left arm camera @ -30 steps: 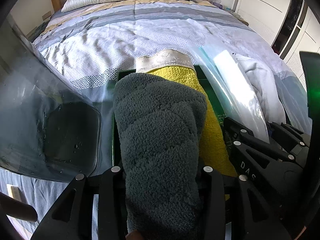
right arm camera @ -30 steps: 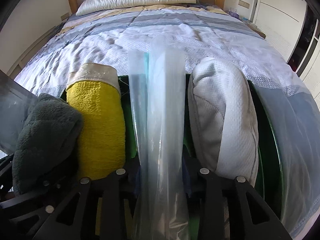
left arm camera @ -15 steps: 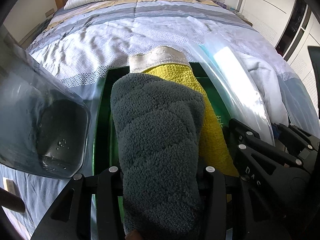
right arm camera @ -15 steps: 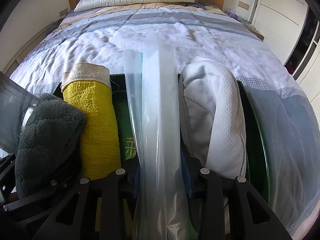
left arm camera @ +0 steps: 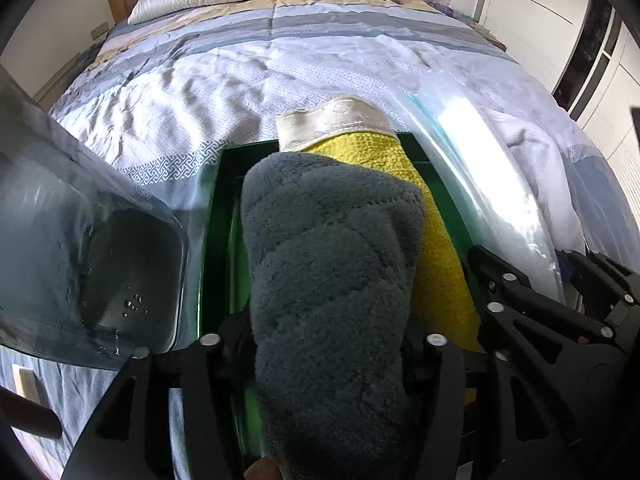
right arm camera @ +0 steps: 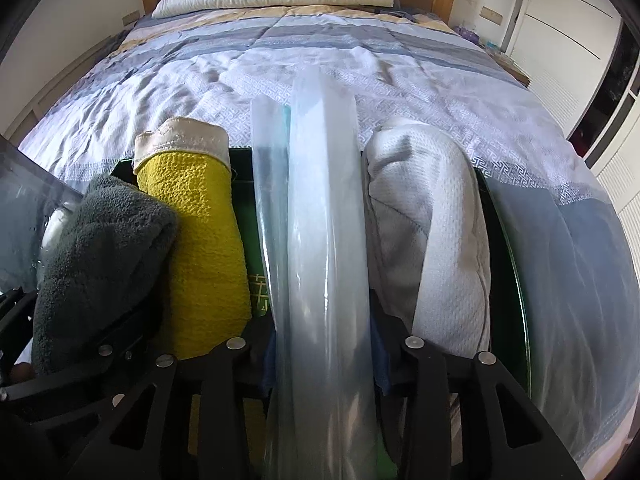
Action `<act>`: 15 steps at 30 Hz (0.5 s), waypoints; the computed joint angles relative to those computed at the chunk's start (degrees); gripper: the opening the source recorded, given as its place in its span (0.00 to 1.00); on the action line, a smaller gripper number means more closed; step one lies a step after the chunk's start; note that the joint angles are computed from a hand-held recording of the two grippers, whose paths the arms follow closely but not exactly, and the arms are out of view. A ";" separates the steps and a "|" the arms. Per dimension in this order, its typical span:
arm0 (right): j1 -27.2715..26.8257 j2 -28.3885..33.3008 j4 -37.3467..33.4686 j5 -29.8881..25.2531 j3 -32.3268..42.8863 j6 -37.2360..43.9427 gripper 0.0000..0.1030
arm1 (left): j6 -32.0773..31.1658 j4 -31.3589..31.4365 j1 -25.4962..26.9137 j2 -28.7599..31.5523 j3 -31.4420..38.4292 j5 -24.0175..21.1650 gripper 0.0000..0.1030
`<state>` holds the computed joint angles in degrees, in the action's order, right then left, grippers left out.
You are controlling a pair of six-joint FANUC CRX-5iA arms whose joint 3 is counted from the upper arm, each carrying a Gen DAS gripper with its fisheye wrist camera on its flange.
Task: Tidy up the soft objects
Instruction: 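Lower the fleece and bags into the green tray and open both tools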
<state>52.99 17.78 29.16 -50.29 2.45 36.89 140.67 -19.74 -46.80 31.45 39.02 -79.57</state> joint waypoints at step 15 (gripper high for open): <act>0.76 -4.46 4.31 2.89 -5.88 -3.11 0.52 | 2.22 -5.58 -2.68 0.11 2.54 -3.80 0.62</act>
